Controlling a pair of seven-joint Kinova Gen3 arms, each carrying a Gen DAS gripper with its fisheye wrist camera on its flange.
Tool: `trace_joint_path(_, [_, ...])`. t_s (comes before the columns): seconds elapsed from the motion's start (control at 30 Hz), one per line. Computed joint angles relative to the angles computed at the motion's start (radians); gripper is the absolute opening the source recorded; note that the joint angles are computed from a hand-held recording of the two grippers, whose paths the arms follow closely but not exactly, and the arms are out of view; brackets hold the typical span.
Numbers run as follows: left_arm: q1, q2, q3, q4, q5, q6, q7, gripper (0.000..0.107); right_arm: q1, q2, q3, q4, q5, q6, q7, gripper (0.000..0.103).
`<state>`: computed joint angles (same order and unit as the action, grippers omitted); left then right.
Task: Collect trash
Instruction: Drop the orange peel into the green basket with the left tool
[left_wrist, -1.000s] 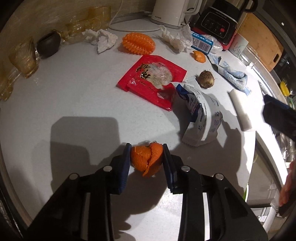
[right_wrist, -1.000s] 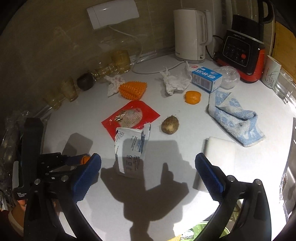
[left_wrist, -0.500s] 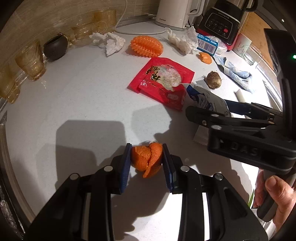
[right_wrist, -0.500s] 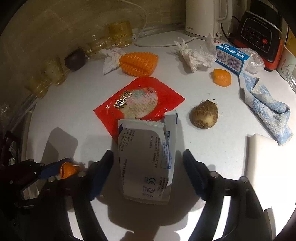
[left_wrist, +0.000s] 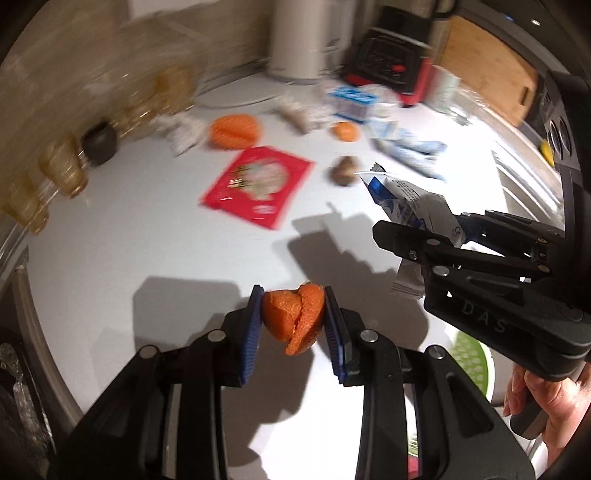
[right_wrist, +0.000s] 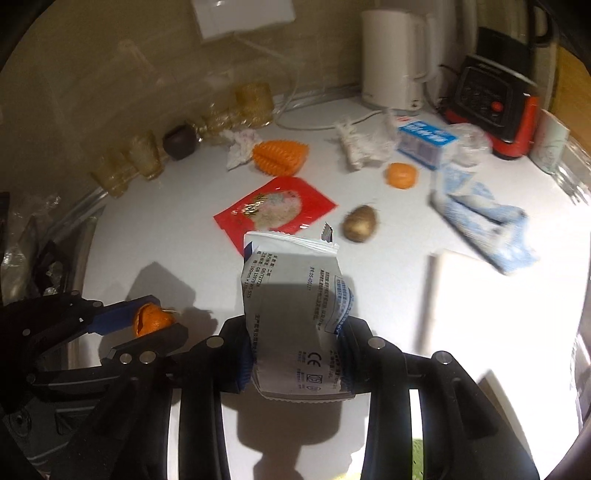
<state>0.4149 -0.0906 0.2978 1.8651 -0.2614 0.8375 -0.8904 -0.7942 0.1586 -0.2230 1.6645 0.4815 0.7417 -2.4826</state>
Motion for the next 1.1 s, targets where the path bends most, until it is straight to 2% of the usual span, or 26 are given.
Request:
trace_joint_path(0.17, [0.101,0.043,0.1,-0.076,-0.061,0.043,0.1,0.031,0.035,-0.201,-0.038,0.18,0.021,0.039,-0.102,0.036])
trace_joint_path(0.33, [0.252,0.158,0.141,-0.161,-0.11,0.065,0.194,0.031,0.102,-0.393,-0.079,0.341,-0.052,0.111,-0.133,0.037])
trace_joint_path(0.47, [0.36,0.261,0.135,-0.219,-0.12,0.052,0.252,0.031,0.14,-0.515,-0.077,0.451,-0.143,0.144,-0.098,0.037])
trace_joint_path(0.67, [0.504,0.393,0.088,-0.301,-0.136,0.085,0.299,0.032,0.177,-0.625,-0.019,0.556,-0.262,0.154,0.015,0.038])
trace_joint_path(0.77, [0.537,0.425,0.059,-0.33,-0.108,0.099,0.285,0.045,0.194,-0.656,0.004,0.576,-0.301,0.151,0.076,0.038])
trace_joint_path(0.83, [0.574,0.43,0.026,-0.343,-0.12,0.111,0.304,0.064,0.206,-0.665,0.014,0.582,-0.321,0.146,0.117,0.038])
trace_joint_path(1.0, [0.637,0.426,-0.031,-0.368,-0.146,0.15,0.315,0.076,0.242,-0.671,0.034,0.583,-0.365,0.119,0.21,0.038])
trace_joint_path(1.1, [0.644,0.424,-0.042,-0.369,-0.152,0.163,0.316,0.077,0.269,-0.672,0.032,0.583,-0.392,0.104,0.253,0.038])
